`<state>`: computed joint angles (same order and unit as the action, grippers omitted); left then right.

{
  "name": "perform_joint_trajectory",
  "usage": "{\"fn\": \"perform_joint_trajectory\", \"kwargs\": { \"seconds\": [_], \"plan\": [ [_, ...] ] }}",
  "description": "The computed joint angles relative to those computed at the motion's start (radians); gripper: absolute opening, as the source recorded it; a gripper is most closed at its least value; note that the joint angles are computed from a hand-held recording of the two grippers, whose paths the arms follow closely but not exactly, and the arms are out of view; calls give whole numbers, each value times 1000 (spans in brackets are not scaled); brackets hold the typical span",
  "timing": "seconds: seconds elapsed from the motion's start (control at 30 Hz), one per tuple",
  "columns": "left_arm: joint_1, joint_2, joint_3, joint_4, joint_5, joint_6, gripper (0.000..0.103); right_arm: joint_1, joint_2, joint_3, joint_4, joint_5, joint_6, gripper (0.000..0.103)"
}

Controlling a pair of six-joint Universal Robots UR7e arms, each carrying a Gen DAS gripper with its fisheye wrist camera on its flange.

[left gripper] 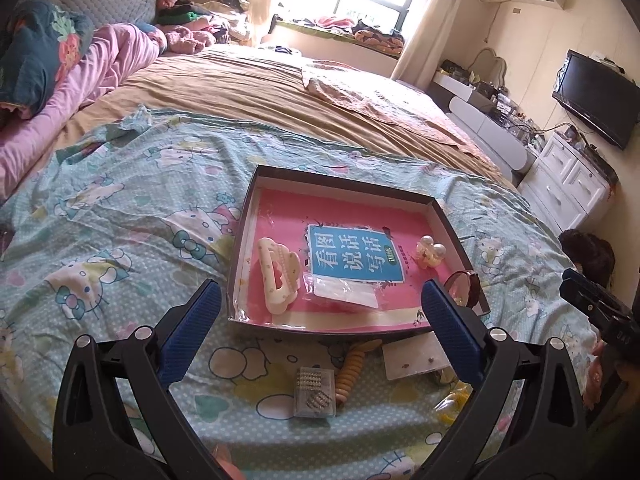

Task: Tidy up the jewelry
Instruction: 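Withdraw both open tools from the tray toward the remaining items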

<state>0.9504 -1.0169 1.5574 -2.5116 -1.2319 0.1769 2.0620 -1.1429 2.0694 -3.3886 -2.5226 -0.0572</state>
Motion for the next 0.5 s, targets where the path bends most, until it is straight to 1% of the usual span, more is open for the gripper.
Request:
{"fn": "perform_joint_trajectory", "kwargs": {
  "seconds": [0.5],
  "plan": [
    [1,-61,61,3,53,4,94,28,24,17,37,11,17,80]
  ]
}}
